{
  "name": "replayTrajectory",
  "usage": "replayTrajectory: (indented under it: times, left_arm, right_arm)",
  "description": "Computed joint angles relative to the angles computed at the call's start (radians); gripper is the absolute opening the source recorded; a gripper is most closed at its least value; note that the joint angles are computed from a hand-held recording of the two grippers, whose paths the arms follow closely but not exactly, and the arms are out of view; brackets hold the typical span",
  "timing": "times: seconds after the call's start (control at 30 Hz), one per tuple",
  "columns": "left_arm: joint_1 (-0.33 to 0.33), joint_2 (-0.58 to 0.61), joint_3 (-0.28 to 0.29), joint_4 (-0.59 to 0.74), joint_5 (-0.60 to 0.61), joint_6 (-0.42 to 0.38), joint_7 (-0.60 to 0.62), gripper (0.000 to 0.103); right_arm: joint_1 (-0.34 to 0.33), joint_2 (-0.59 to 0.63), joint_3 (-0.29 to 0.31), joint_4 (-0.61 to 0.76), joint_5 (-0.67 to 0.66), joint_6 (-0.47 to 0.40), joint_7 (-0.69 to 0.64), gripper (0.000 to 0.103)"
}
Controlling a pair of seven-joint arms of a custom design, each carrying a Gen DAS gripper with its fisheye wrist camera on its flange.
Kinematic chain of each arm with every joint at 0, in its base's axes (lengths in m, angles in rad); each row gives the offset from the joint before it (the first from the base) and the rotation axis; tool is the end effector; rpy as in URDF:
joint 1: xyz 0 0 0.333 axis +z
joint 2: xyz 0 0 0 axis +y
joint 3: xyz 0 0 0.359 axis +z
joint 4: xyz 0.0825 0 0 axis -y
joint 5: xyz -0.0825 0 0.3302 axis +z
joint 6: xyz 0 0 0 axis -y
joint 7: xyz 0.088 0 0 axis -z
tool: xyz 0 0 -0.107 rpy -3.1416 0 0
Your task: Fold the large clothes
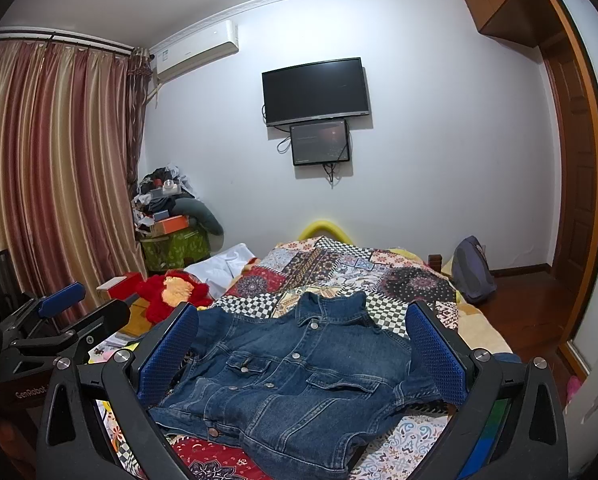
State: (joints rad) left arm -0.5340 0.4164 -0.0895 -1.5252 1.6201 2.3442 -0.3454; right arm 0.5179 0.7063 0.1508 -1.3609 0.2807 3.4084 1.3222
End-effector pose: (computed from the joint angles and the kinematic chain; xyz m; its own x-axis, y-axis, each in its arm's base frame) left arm 0.5734 -0.3783 0.5363 0.2148 -0.9744 0.0664 -0.2259 -0.1157 -0.9672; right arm 0.6316 0.4010 0.5255 0.5252 -0.8448 -0.1023 -0.2550 -0.0415 -0.9661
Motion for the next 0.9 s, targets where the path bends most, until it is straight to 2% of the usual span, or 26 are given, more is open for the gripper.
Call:
replayTrajectory:
  times: [0.77,0.9]
  left_arm:
    - [0.01,-0.004,-0.003,-0.011,0.007,0.011,-0.017,0.103]
    - [0.018,0.0,-0.001,-0.006,-0.007,0.022,-0.011,0.103]
  right_arm:
    - [0.004,0.002,-0.007,0.007,0.001,-0.012,0.003,0.103]
    - [0.015,0.012,-0.025,0.029,0.008,-0.037,0.007,0.103]
